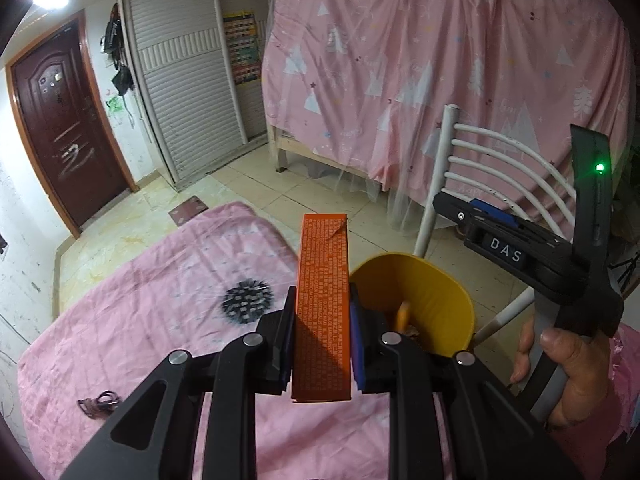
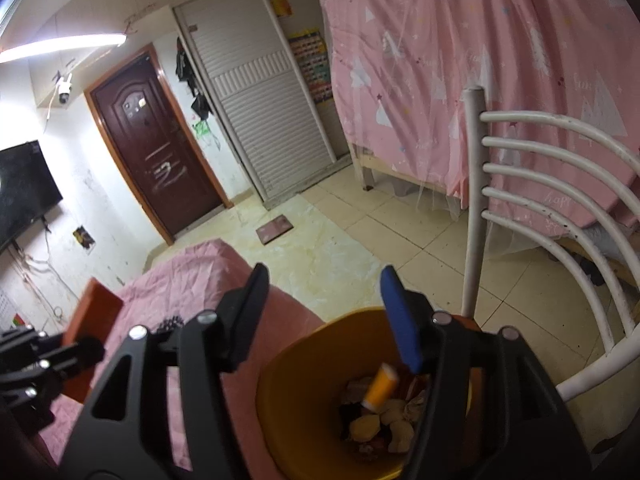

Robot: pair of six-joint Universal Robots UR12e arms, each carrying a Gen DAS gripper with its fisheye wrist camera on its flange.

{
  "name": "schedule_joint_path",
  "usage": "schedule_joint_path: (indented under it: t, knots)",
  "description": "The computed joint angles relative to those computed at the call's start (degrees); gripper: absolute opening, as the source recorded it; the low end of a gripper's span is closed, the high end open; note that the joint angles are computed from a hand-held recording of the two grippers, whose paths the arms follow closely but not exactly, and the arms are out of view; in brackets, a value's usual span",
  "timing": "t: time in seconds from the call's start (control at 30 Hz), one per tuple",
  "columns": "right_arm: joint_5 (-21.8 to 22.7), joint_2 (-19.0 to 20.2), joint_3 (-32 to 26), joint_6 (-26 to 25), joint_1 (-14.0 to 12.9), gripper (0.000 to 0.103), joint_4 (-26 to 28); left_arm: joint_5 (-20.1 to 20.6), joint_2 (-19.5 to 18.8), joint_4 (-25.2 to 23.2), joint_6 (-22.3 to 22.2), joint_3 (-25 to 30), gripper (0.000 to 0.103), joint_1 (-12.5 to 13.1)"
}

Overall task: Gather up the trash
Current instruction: 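Carry box and spool to the yellow bin and open both tools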

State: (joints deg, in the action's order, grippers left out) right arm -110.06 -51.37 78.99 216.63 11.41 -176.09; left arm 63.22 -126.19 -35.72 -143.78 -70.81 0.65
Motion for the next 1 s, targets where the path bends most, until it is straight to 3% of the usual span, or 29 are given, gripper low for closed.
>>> schedule_joint_path:
  t: [0.3, 0.37, 0.4, 0.43, 0.53, 1.0]
  knots:
    - [-1.44, -1.75, 3.65, 4.31, -1.07, 0.056, -4.01, -3.57, -1.04, -4.78, 0.04, 1.90, 0.019, -1.82]
    - [-1.30, -1.85, 3.95, 4.44, -1.22, 0.056, -4.42, -3.67, -1.24, -5.59, -0.23, 2.23, 0.035, -2.14]
    - [-1.16, -1.86, 3.94, 4.42, -1.27, 0.056, -4.49, -3.58, -1.30, -5.44, -0.44, 2.21, 0.050, -2.29]
    - [-1.02, -1.85, 3.93, 4.35, -1.28, 0.056, -4.55, -3.60, -1.19, -5.00, -0.54, 1.87, 0.057, -2.29]
    - [-0.69, -1.79, 3.86, 4.07, -1.31, 0.056, -4.65, -2.71, -0.98, -2.86, -0.42, 0.88, 0.058, -2.50]
    - [0.75, -0.95, 2.25, 2.23, -0.83, 0.062, -3.79, -1.51, -0.99, -1.38, -3.54, 1.10, 0.060, -1.40]
